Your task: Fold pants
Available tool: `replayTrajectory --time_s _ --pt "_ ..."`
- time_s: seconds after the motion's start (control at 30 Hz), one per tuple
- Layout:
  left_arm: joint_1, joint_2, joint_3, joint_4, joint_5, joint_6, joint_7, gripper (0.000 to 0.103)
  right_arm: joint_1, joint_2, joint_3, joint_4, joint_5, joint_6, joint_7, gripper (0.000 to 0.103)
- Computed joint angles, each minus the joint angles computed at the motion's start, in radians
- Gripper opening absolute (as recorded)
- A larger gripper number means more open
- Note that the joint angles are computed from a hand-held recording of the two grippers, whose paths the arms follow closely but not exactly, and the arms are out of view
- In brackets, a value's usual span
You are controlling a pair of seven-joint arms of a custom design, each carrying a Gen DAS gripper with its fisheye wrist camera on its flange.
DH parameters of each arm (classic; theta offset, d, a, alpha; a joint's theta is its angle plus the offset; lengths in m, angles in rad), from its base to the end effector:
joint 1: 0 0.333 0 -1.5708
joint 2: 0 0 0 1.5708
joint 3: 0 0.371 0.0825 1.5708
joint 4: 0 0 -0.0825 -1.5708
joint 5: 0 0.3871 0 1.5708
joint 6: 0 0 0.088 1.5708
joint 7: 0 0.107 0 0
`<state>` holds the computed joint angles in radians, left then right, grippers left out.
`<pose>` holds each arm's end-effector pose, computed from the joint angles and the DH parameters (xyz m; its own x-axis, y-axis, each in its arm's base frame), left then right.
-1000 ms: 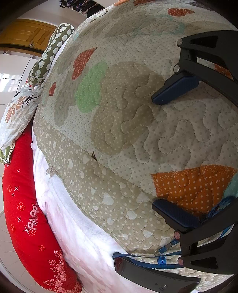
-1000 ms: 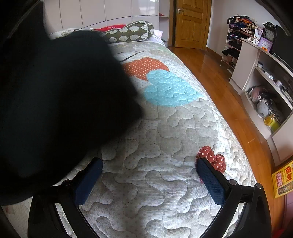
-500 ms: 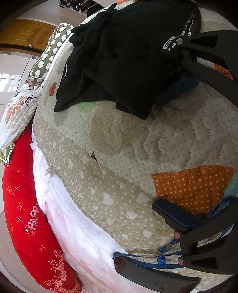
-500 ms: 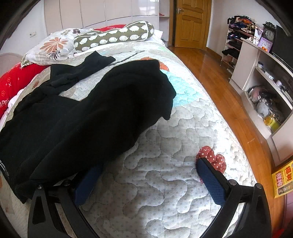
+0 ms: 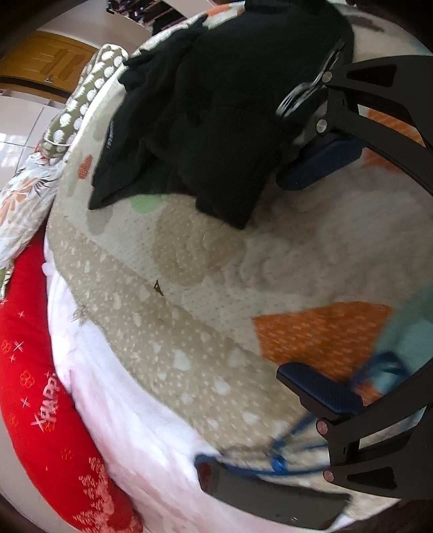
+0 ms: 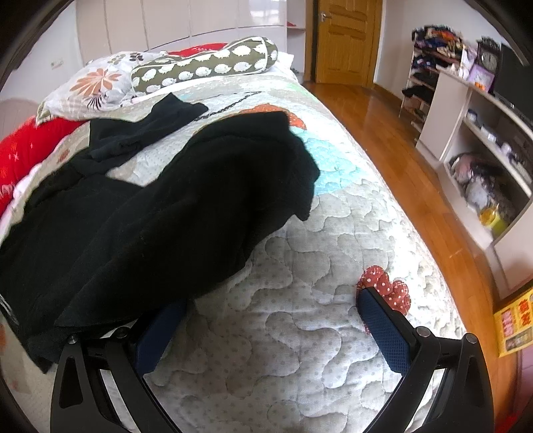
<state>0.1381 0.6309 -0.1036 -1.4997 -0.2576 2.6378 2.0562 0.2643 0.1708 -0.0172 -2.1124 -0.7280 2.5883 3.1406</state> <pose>0.7838 0.0531 0.3983 -0.2284 -0.9730 0.0336 -0.8322 0.1773 -0.5253 0.5827 0.1602 0.4148 -0.6488 -0.7489 -0.1350 -0.6047 0.6151 -0.5059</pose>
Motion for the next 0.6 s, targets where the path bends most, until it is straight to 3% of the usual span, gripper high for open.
replayTrajectory --time_s 0.1,0.13,0.27,0.3,0.47,0.5,0.6 --pt "0.060 -0.103 -0.063 -0.127 -0.077 0.073 0.100 0.103 0.007 -0.059 -0.010 -0.062 -0.088 0.068 0.110 0.103" --pt "0.083 -0.135 -0.094 -0.180 -0.119 0.142 0.158 0.103 0.006 -0.073 -0.007 -0.071 -0.111 0.074 0.136 0.103" --pt "0.150 -0.219 -0.194 -0.278 -0.317 0.205 0.388 0.103 -0.001 -0.129 0.017 -0.086 -0.220 0.061 0.232 0.103" --pt "0.158 -0.227 -0.200 -0.267 -0.282 0.158 0.355 0.103 -0.007 -0.134 0.022 -0.087 -0.234 0.071 0.238 0.103" --pt "0.104 -0.263 -0.177 -0.302 -0.385 0.146 0.455 0.103 -0.018 -0.138 0.045 -0.074 -0.276 0.088 0.228 0.103" --pt "0.069 -0.257 -0.147 -0.300 -0.339 0.153 0.431 0.103 -0.016 -0.133 0.049 -0.066 -0.277 0.082 0.215 0.103" --pt "0.074 -0.265 -0.180 -0.324 -0.427 0.194 0.508 0.103 -0.008 -0.123 0.054 -0.054 -0.288 0.064 0.191 0.103"
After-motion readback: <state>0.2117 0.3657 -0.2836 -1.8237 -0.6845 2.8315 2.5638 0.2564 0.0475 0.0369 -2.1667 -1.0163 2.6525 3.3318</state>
